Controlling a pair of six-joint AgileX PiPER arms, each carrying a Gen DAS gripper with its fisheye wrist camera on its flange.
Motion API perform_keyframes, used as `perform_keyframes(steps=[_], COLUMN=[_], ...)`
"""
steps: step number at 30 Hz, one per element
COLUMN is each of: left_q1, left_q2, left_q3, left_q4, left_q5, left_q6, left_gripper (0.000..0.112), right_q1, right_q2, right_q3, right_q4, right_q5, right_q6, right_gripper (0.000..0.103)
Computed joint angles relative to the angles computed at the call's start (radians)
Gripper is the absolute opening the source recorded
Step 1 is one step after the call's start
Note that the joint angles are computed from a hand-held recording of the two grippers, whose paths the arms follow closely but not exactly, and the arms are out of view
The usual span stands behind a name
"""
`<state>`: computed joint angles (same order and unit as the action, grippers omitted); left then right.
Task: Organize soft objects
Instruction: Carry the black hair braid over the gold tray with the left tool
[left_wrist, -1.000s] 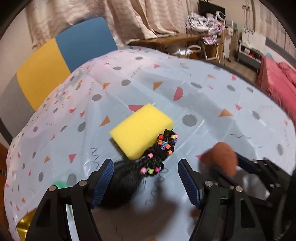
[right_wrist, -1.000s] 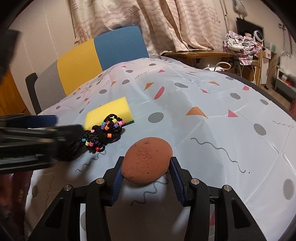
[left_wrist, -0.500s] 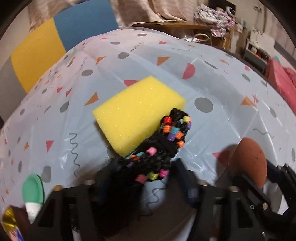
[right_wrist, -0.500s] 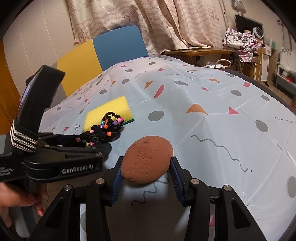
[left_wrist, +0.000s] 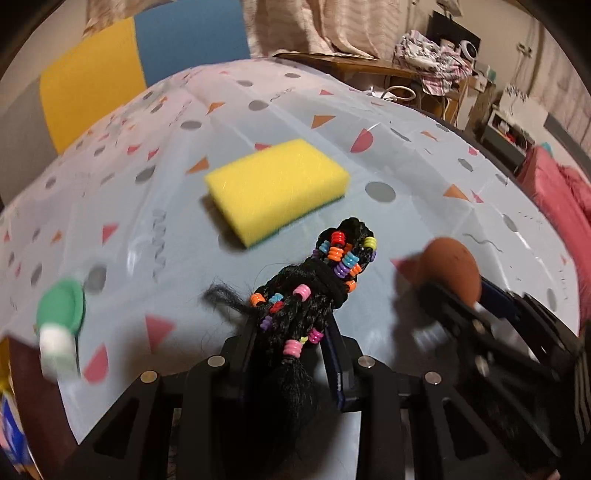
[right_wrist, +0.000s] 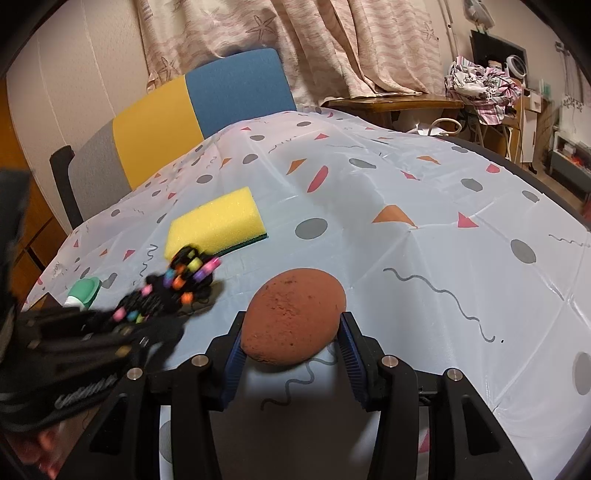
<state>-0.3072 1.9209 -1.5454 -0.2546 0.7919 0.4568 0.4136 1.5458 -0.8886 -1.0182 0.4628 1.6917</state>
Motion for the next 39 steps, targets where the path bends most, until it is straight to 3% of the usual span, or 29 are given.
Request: perform_keyframes(steps=[13, 17, 29, 39], left_q1=[0.161, 0.227, 0.54, 0.878], left_q2=[-0.266, -0.339, -0.516, -0.485], left_q3=[0.336, 0.392, 0.479, 0.432], left_q4=[-0.305, -0.391, -0.58, -0.634], left_q5=[0.021, 0.06, 0.241, 0.409], left_q6=[0.206, 0.275, 0.492, 0.595], left_gripper=[0.031, 0.031, 0.031, 0.031], right_q1=[0.016, 0.025, 0.055, 0.083], right_q2=[0.01, 0.015, 0.033, 0.054], right_q3=[-0.014, -0.022, -0.054, -0.085], right_q4=[0.016, 0.019, 0.035, 0.04], right_q5=[0.031, 0.05, 0.113, 0.17], right_q6=[-0.024, -0.032, -0.07, -0.1], right_gripper=[0.049, 0.049, 0.049, 0.049])
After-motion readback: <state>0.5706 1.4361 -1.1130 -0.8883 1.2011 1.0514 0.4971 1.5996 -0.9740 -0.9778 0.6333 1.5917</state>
